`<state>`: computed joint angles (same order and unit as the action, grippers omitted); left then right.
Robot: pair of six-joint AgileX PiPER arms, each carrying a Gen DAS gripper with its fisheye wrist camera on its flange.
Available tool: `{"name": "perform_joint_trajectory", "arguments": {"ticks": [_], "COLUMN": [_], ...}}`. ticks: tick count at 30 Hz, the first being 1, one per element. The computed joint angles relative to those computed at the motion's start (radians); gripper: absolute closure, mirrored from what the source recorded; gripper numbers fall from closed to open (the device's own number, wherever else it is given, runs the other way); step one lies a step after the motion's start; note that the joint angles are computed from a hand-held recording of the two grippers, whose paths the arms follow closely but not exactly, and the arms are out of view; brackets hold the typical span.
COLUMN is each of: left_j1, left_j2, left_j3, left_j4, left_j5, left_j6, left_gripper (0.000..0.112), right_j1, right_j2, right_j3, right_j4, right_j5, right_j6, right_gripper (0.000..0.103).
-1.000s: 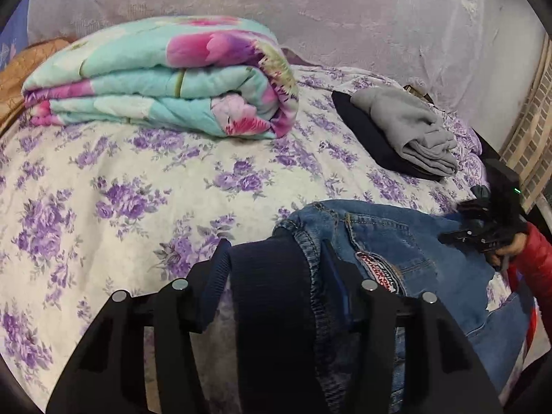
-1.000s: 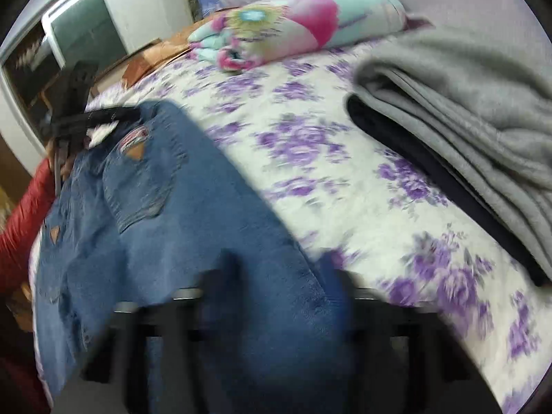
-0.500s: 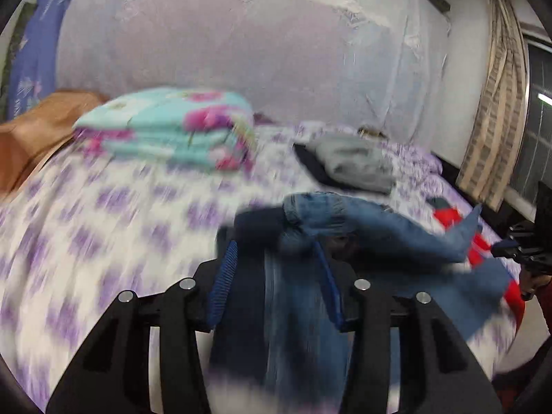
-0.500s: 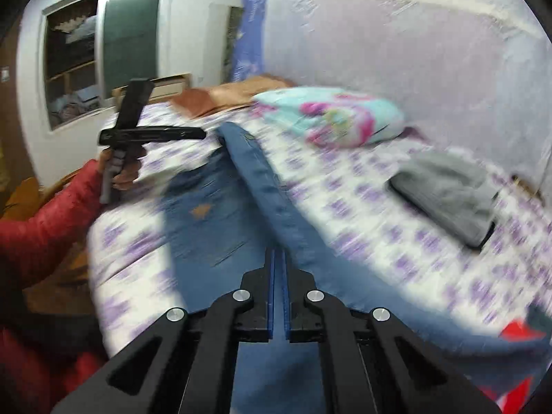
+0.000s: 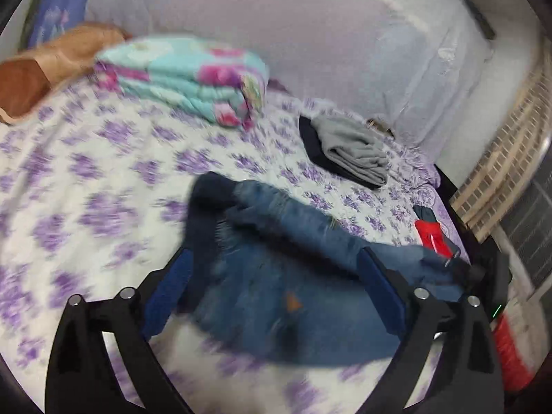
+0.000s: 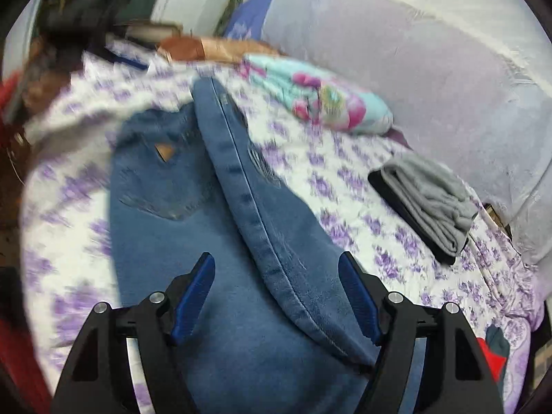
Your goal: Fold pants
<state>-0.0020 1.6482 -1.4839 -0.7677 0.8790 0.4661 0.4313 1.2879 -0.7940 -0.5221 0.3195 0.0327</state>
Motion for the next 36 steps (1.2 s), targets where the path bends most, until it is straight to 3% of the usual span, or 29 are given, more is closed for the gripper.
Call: {"name": "perform_joint_trajectory", "arguments": {"ticks": [1, 2, 3, 4, 5, 7, 9, 12, 14, 17, 19, 21, 23, 25, 27, 29, 31, 33, 36], "left_j1": [-0.034, -0.073, -0.106, -0.140, -0.156, -0.158, -0.119, -0.101, -0.089, -0.031, 0.032, 0.068, 0.065, 0.105, 0.117, 0.081, 0.027, -0.045, -0.135], "left_j2": [0.054, 0.127, 0.187, 0.258, 0.299, 0.353, 0.365, 0.288, 0.177, -0.019, -0.105, -0.130, -0.101, -0.091, -0.137, -0.238, -0.321, -0.385, -0.411], "left_j3": [-0.085, -0.185, -0.273, -0.371, -0.429, -0.498, -0.512, -0.416, -0.259, 0.032, 0.195, 0.333, 0.384, 0.437, 0.453, 0.470, 0.470, 0.461, 0.424], "left_j4": [0.078, 0.165, 0.247, 0.322, 0.361, 0.351, 0.222, 0.160, 0.083, -0.091, -0.192, -0.214, -0.160, -0.237, -0.254, -0.214, -0.141, -0.086, 0.037], "left_j5": [0.030, 0.062, 0.096, 0.138, 0.165, 0.183, 0.203, 0.144, 0.076, 0.035, 0.080, 0.097, 0.069, 0.081, 0.079, 0.011, -0.049, -0.118, -0.216], "left_j6": [-0.100, -0.200, -0.300, -0.392, -0.445, -0.480, -0.415, -0.356, -0.238, 0.008, 0.163, 0.243, 0.226, 0.287, 0.283, 0.258, 0.207, 0.137, 0.002], "left_gripper": [0.017, 0.017, 0.017, 0.018, 0.020, 0.038, 0.076, 0.084, 0.087, 0.087, 0.086, 0.085, 0.085, 0.085, 0.086, 0.085, 0.074, 0.056, 0.048], "right_j1": [0.007, 0.016, 0.018, 0.020, 0.018, 0.007, 0.014, 0.021, 0.031, 0.133, 0.237, 0.336, 0.399, 0.412, 0.347, 0.313, 0.301, 0.290, 0.242], "right_j2": [0.040, 0.064, 0.104, 0.128, 0.153, 0.155, 0.108, 0.018, -0.044, -0.179, -0.231, -0.207, -0.144, -0.112, -0.115, -0.123, -0.128, -0.127, -0.122], "right_j3": [-0.010, -0.012, -0.030, -0.039, -0.057, -0.080, -0.065, -0.058, -0.035, 0.099, 0.185, 0.262, 0.303, 0.297, 0.272, 0.273, 0.286, 0.288, 0.285], "right_j4": [-0.100, -0.193, -0.246, -0.260, -0.250, -0.173, -0.208, -0.160, -0.104, -0.158, -0.275, -0.360, -0.527, -0.563, -0.439, -0.376, -0.388, -0.389, -0.332], "right_j5": [0.001, 0.002, 0.015, 0.024, 0.025, 0.018, 0.003, 0.019, 0.028, 0.068, 0.118, 0.163, 0.192, 0.199, 0.148, 0.115, 0.092, 0.078, 0.035], "right_j6": [0.080, 0.166, 0.212, 0.236, 0.244, 0.177, 0.205, 0.171, 0.138, 0.224, 0.377, 0.530, 0.712, 0.765, 0.666, 0.610, 0.633, 0.645, 0.579], "right_gripper": [0.031, 0.048, 0.081, 0.090, 0.091, 0.094, 0.094, 0.094, 0.094, 0.094, 0.094, 0.093, 0.091, 0.091, 0.090, 0.090, 0.090, 0.090, 0.089]}}
